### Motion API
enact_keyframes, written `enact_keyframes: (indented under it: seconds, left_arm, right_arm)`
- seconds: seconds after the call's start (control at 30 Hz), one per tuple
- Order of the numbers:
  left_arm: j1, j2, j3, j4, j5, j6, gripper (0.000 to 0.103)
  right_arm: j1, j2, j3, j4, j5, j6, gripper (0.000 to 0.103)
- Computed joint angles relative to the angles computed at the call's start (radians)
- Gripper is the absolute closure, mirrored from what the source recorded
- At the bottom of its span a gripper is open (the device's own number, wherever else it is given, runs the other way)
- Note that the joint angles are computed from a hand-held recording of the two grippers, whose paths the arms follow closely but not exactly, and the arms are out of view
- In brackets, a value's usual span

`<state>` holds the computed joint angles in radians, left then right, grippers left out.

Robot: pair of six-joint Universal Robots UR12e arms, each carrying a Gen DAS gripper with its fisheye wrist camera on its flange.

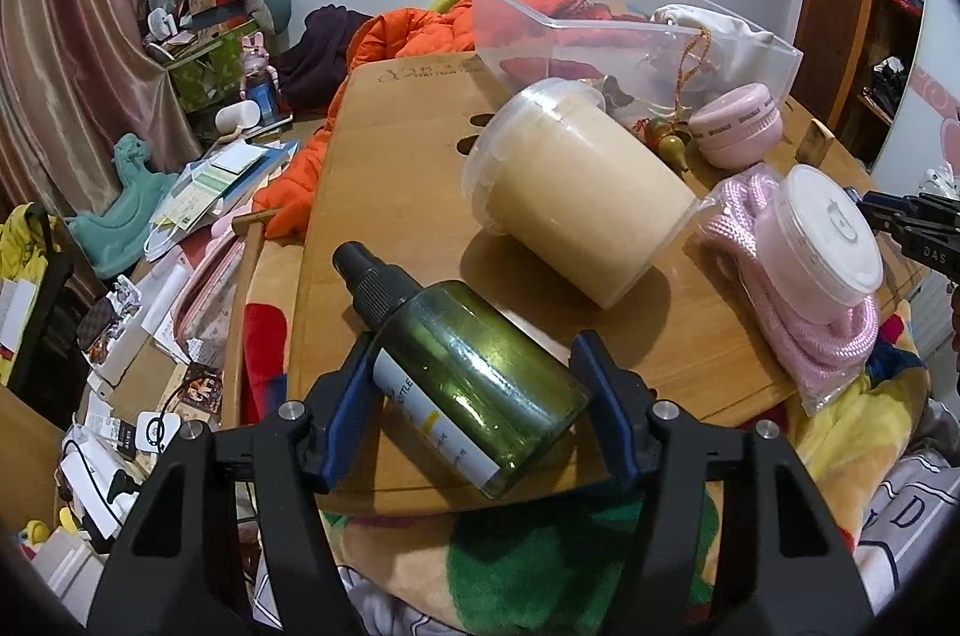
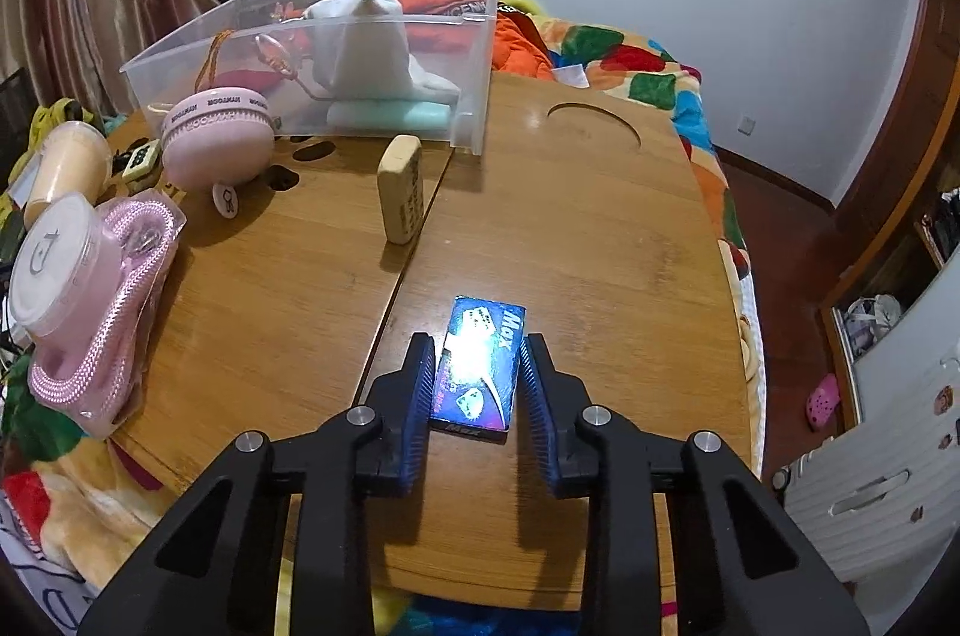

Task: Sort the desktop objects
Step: 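Lower the green bottle and blue Max box into the clear box and release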

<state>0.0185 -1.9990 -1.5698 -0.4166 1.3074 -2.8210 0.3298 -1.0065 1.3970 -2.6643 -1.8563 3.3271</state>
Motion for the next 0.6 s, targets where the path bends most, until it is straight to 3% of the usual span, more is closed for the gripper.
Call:
enact_keyframes:
  seconds: [0.6]
  left_arm:
    - [0.004,0.009,0.014,0.079,-0.056,-0.033,0.039]
  right_arm:
    - [-0.009,-0.022,0.016,-0.056,0.047,0.037,0.078]
